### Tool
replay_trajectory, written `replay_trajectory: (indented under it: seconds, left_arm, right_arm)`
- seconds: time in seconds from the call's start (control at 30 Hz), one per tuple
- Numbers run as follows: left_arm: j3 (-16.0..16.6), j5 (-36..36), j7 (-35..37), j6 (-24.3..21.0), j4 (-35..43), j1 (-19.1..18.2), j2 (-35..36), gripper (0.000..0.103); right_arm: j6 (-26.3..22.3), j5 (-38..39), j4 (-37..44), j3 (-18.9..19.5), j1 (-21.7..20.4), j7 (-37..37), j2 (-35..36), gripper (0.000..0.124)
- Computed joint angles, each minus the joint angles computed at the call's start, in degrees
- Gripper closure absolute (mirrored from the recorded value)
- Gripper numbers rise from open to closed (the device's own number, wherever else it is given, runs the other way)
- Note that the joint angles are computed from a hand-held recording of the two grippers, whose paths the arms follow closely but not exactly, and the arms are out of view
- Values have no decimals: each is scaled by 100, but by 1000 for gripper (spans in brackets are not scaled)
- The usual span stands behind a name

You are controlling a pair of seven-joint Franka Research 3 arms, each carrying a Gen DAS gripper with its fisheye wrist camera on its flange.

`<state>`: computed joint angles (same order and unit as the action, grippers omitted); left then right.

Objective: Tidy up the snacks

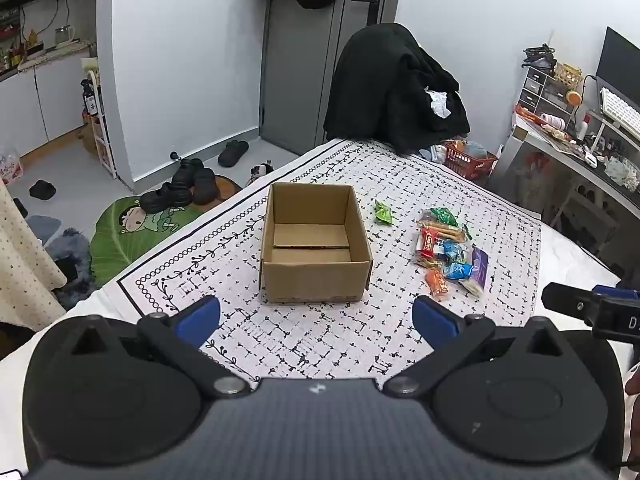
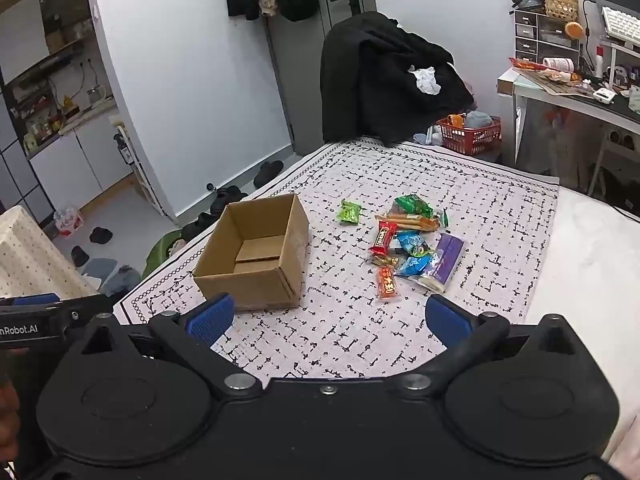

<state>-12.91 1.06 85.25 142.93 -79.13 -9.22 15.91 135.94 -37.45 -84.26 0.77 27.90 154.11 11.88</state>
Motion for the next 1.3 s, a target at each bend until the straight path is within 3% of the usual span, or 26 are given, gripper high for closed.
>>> replay_trajectory:
  seconds: [1.3]
  left_arm:
    - [-36,-26,72,114,-77,-35,3,1]
  right_arm:
    - [45,-60,-153,19,-70,150,-98,21]
